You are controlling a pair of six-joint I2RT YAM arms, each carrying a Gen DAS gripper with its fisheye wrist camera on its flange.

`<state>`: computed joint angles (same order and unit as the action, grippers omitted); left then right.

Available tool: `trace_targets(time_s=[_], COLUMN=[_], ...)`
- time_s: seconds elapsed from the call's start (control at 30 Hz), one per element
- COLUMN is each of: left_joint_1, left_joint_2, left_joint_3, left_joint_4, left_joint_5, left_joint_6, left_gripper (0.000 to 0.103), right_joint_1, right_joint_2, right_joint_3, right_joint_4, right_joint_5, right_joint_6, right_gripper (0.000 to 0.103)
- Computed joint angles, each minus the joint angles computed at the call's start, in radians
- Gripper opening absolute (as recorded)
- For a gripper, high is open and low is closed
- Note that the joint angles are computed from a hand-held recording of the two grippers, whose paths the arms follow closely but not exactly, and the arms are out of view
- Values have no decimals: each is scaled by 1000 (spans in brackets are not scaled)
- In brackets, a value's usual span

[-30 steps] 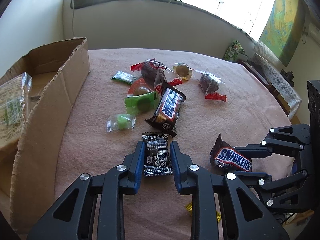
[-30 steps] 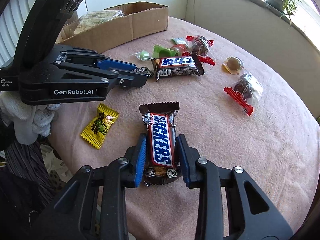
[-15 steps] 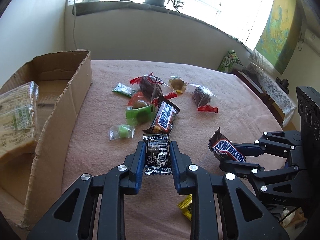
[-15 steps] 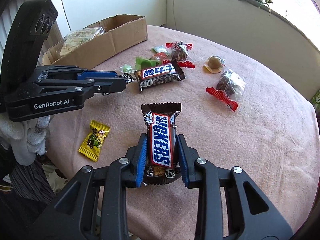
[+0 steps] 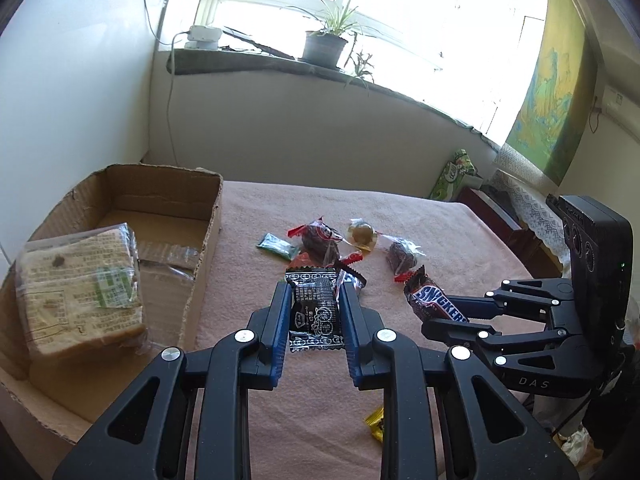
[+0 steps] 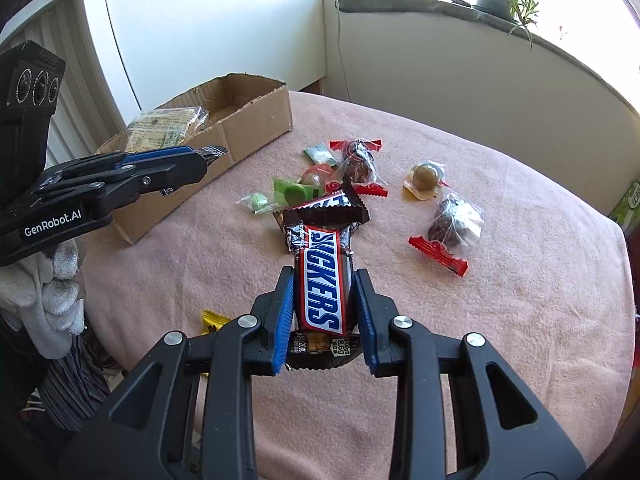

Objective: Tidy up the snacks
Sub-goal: 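Carry both held snacks into the cardboard box and open both tools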

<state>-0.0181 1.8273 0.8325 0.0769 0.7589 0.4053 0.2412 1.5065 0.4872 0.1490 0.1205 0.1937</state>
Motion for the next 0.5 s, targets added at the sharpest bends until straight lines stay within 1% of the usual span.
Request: trace_targets(time_s=[0.17, 0.27, 0.37, 0.5], left_joint_1=[44, 81, 107, 128], left_joint_2=[1, 17, 41, 90], left_joint_3=[57, 107, 163, 252], left_joint_4=[3, 4, 24, 17], left_joint_5=[22, 36, 18, -7], left_joint_6=[-43, -82, -135, -183], left_gripper=[23, 23, 23, 23], right_joint_1=[13, 28, 41, 54], right_joint_2=[19, 49, 100, 182], right_joint_3=[89, 168, 261, 397], right_joint_4=[-32, -58, -80, -115], right_joint_5=[5, 9, 5, -10], right_joint_6=[-2, -13, -24, -22], right_gripper=[30, 30, 30, 30])
